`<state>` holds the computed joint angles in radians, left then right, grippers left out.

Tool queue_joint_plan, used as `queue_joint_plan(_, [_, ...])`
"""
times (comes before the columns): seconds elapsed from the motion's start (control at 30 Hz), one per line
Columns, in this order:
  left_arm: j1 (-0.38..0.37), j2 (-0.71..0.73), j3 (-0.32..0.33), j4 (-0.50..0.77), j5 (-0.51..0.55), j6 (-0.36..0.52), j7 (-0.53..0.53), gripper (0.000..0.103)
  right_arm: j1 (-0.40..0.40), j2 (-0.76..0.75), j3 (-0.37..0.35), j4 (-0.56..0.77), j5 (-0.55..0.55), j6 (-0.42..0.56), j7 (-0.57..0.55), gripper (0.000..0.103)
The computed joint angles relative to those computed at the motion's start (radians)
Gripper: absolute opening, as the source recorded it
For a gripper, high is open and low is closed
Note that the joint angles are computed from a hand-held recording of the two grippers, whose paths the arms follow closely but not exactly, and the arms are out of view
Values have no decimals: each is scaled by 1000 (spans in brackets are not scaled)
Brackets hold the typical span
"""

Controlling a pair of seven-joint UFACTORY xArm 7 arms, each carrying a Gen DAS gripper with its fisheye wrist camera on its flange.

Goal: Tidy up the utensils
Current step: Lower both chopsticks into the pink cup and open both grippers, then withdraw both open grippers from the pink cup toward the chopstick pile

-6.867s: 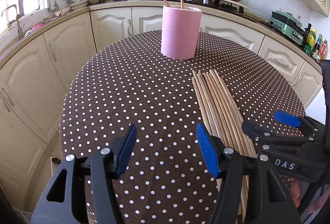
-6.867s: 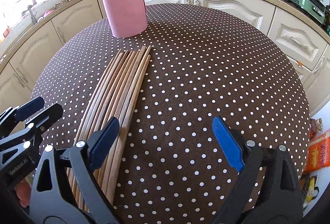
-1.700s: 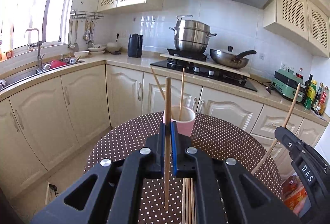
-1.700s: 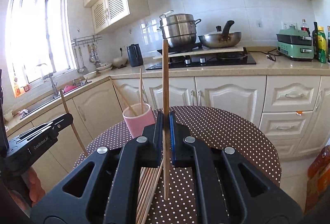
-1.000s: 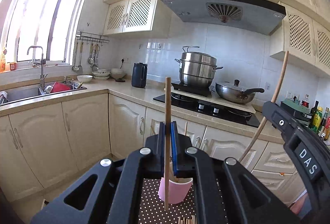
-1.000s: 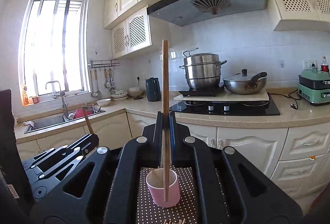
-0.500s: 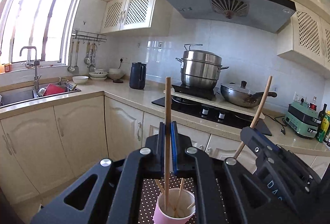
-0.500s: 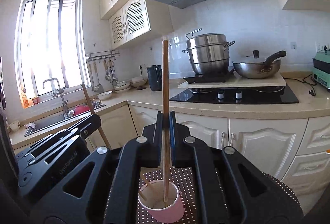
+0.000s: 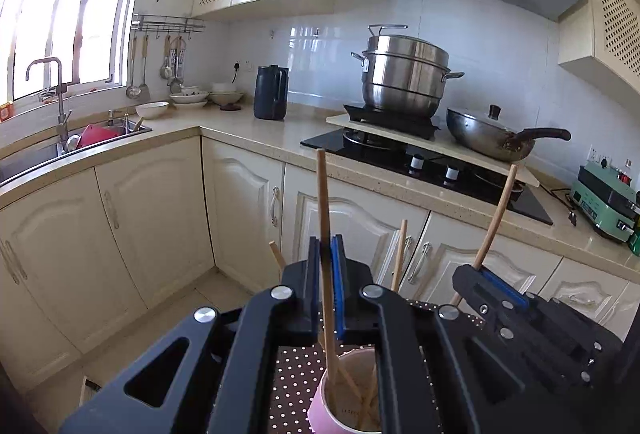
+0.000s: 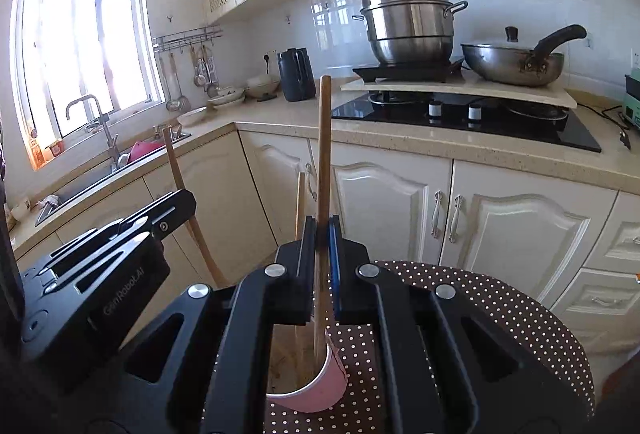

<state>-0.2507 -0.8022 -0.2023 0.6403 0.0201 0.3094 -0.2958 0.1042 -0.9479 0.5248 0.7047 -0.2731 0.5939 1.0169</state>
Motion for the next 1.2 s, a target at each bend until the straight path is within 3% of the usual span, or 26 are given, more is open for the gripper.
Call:
queue_joint_plan(0.17, [13, -18, -10, -22, 20, 7, 9, 10, 26, 26, -16, 18, 14, 44, -28, 10])
queue_joint_plan(0.2, [13, -21, -9, -22, 22, 9, 10, 22, 30, 22, -16, 18, 19, 49, -21, 17])
queue_joint_plan(0.23, [3, -30, 0, -27, 21, 9, 19, 32, 36, 19, -20, 15, 25, 48, -16, 32])
queue_joint_plan(0.27, [4, -39, 1, -31, 22, 9, 21, 32, 33, 6, -15, 15, 25, 59, -6, 37])
queue_joint_plan(0.3, [15, -51, -3, -35, 25, 11, 18, 33, 13, -13, 4, 23, 13, 92, 10, 53])
queue_joint_plan(0.33, [11, -65, 5, -39, 26, 14, 25, 34, 1, -35, 16, 24, 0, 108, 19, 59])
queue_joint_plan(0.53, [-31, -139, 42, -54, 9, 56, 90, 43, 29, -97, 5, 33, 18, 171, 12, 62])
queue_joint_plan(0.63, [-30, -195, 46, -62, -8, 105, 92, 43, 34, -148, 18, 44, 27, 228, 15, 66])
queue_joint_plan(0.73, [-80, -253, 77, -76, -42, 163, 123, 43, 58, -205, 33, 46, 55, 278, 25, 70])
queue_joint_plan(1.2, [-82, -637, 65, -185, -100, 435, 160, 43, 90, -381, 124, 112, 176, 518, 30, 83])
